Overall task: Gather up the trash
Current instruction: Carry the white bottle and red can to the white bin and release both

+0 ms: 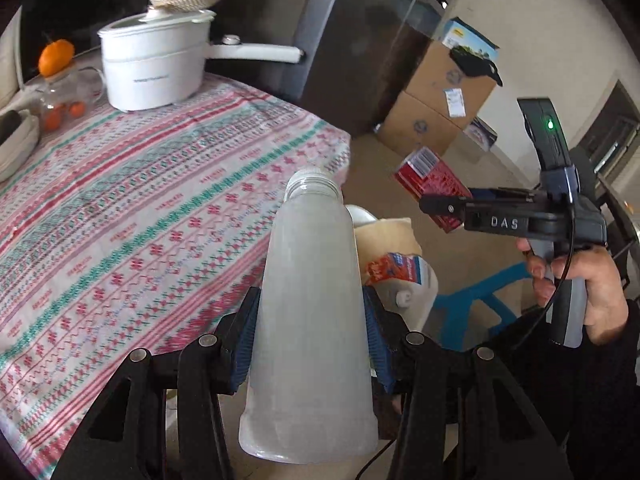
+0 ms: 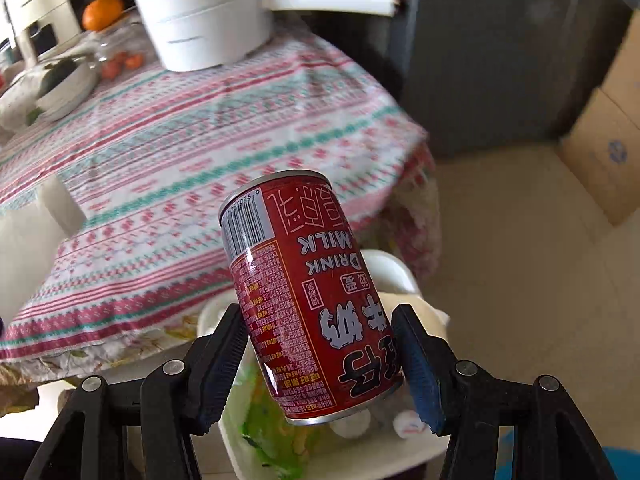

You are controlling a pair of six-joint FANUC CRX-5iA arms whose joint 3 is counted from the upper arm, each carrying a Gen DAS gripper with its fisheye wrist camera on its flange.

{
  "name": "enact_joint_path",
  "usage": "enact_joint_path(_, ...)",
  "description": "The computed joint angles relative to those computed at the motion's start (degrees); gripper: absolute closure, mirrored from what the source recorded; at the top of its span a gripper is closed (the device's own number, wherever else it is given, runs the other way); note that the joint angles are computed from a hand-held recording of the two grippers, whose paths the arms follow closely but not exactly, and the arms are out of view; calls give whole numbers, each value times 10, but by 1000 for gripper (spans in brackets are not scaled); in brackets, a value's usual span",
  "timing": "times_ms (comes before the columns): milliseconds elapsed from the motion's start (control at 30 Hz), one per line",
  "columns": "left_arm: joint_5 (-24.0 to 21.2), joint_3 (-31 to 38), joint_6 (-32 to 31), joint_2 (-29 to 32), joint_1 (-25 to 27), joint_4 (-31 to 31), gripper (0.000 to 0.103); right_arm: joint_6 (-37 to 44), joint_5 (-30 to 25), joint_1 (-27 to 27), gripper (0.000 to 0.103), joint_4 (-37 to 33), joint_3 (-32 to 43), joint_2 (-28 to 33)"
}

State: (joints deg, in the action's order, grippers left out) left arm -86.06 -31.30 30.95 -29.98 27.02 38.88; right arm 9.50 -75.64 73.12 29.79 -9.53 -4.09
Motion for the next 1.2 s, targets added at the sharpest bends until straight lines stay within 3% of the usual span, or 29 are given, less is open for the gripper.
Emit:
enact_joint_path(233,74,-21,40,38,-158,-14,52,-38,-15,-6,39,-20,-26,-34)
enact_joint_path(467,142,-39,53,71,-231,-15,48,-59,-31,-5,39,-29,-47,-57)
enact_joint_path(600,161,-30,84,74,-227,-21,31,-54,-32,-8,39,-40,-50,-62)
enact_joint_path(900,156,-13,98,50,-174,-49,27,-14,-35,-18,39,-71,-36,-48)
enact_joint_path(1200,146,-15,82,12,-128,-69,26,61,-33,-49,39,-150,6,-2)
